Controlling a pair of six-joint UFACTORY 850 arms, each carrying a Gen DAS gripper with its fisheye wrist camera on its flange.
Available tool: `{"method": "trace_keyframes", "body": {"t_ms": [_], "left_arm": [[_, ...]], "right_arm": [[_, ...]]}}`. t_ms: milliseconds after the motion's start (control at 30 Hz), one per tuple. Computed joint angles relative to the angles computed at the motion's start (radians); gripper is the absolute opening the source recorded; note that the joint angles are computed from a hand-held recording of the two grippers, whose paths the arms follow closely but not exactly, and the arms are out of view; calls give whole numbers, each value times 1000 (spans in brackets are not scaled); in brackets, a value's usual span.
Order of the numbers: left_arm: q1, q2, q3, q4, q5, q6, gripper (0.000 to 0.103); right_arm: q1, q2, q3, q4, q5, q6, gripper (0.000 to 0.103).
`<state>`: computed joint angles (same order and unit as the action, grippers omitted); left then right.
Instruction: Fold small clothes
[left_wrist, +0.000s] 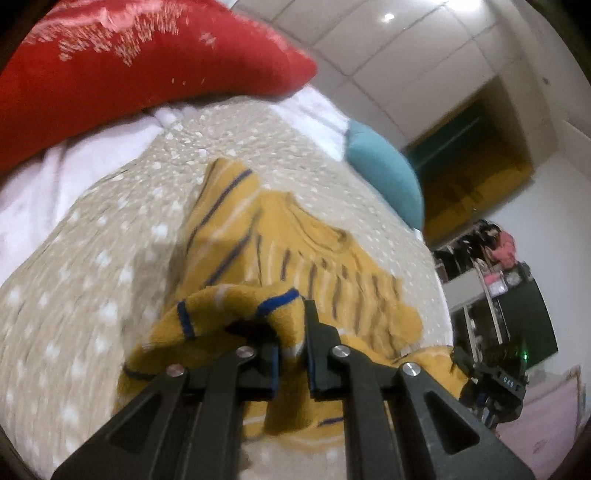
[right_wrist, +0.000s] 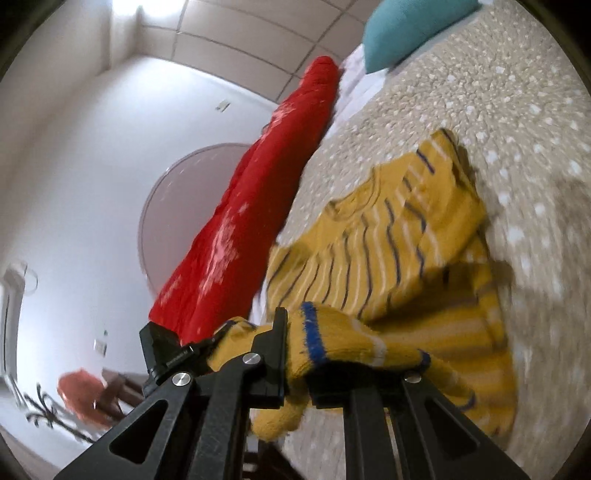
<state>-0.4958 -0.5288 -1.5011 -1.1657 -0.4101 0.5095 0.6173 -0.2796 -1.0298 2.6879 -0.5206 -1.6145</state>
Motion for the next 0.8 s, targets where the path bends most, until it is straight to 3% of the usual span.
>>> {"method": "trace_keyframes", "body": {"t_ms": [133,200,267,333,433,533,600,667,800], "left_arm": [[24,-182,-236,88,-94,-134,13],[51,-253,-316,-25,-149,-102,22],[76,-298,-356,-159,-180,-69,48],[91,-318,-371,-265,-194,-19,55],[100,-322,-380,-325,-159,20,68],[104,-316,-397,-205,-142,-50,69],[101,-296,-384,-126,-125,-80,72],[97,-245,-321,-66,-103,-60,79],[86,-138,-163,21,-50,35,85]], "right_arm": [[-91,-127,-120,-142,-10,177,13],[-135,-191,-164,-162,-44,277,19],[-161,-228,-177,-91,-85,291,52],[-178,-249,-187,-38,-97,285,58],[-196,-268,-221,-30,-52,267,60],[-210,-258,-245,-103,41,276,64],[-214,-224,-213,-117,40,241,66],[-204,-169,-169,-149,105,191,76],[-161,-73,-79,-283,203,188,82]]}}
